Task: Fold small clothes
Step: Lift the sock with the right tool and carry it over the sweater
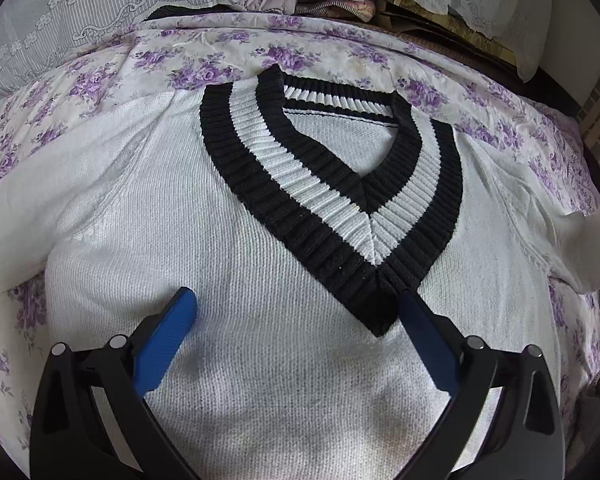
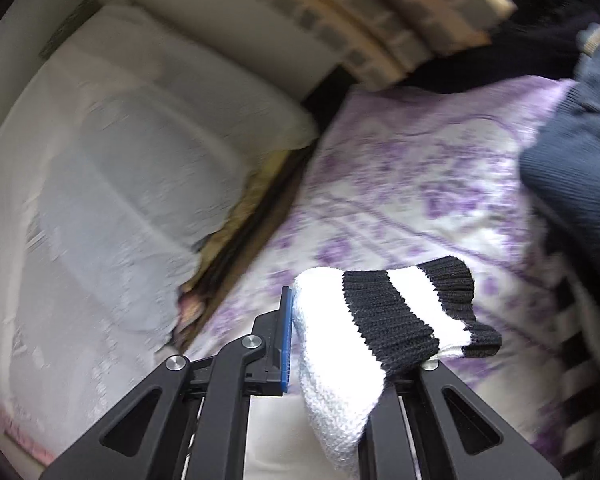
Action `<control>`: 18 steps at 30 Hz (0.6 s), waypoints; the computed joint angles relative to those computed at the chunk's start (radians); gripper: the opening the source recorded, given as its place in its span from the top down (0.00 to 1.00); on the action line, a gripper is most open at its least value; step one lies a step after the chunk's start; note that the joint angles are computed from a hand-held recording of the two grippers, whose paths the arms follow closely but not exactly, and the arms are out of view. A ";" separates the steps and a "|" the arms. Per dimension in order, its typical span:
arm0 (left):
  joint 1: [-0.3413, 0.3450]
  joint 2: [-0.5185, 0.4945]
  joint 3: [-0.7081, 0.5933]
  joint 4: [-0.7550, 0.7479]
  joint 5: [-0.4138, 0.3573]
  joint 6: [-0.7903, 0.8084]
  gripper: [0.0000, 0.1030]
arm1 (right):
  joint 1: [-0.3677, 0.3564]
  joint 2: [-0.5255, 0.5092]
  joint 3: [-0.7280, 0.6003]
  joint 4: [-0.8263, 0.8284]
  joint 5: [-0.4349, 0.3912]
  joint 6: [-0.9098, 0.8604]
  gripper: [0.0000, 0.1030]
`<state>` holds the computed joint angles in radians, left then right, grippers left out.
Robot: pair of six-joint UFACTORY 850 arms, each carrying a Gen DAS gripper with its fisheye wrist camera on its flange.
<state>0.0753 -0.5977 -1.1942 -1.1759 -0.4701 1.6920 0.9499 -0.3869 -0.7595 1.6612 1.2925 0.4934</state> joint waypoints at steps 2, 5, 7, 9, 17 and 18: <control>0.006 -0.004 -0.012 0.026 -0.023 -0.036 0.05 | -0.010 0.011 -0.016 -0.052 -0.013 -0.032 0.90; 0.024 -0.009 -0.040 0.047 -0.068 -0.086 0.05 | -0.025 0.026 -0.051 -0.120 -0.038 -0.082 0.90; 0.039 -0.015 -0.062 0.044 -0.091 -0.113 0.05 | -0.035 0.023 -0.089 -0.153 -0.059 -0.136 0.90; 0.056 -0.024 -0.089 0.039 -0.109 -0.142 0.05 | -0.045 0.012 -0.135 -0.175 -0.079 -0.202 0.90; 0.072 -0.023 -0.117 -0.164 0.114 -0.016 0.05 | -0.086 -0.105 -0.383 -0.256 -0.191 -0.428 0.90; 0.077 -0.031 -0.131 -0.135 0.109 -0.058 0.05 | -0.092 -0.128 -0.423 -0.264 -0.214 -0.455 0.90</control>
